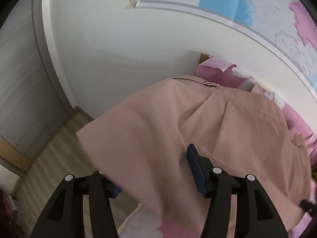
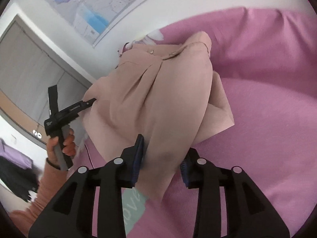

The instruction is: Fold large clothes

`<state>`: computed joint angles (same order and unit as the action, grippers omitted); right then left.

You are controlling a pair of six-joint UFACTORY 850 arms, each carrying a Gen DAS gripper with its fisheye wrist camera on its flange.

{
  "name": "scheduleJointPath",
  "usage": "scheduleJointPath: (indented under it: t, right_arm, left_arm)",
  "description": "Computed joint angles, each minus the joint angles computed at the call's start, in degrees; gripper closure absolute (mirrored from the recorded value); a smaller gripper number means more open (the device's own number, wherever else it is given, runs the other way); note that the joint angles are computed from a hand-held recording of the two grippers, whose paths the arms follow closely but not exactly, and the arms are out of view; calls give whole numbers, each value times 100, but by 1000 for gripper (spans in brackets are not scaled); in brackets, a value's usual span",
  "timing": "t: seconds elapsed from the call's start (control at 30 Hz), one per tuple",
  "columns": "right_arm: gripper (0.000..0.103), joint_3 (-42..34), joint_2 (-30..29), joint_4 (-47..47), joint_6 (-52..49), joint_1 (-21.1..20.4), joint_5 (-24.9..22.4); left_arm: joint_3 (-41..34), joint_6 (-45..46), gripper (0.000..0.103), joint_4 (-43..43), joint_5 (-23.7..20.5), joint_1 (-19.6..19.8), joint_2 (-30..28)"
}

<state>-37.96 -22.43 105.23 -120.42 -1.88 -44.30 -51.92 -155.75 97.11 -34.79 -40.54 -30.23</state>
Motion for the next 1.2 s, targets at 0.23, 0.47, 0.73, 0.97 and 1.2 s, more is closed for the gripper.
scheduleJointPath:
  t: [0.23,0.47,0.73,0.97,1.2]
  right_arm:
    - [70,71,47,216,-222,52,121]
    - [69,176,203,486,-605,151,354]
    - [60,486,631,1297,-1531,313,813]
    - [25,1352,1458,2989,-3680,391,478]
    - [6,1947,1723,4092,-4881,726,-8]
  left_arm:
    - [-13,706,45,-828,-654,-417,24]
    - [25,830,42,-1057,-961,-638,63]
    - [53,776,37,-924,-1425,-1149,183]
    - [-405,964,6,-1217,-1597,-1728,-8]
    - [-970,1097,6,-1935,-1722,-2230,-413]
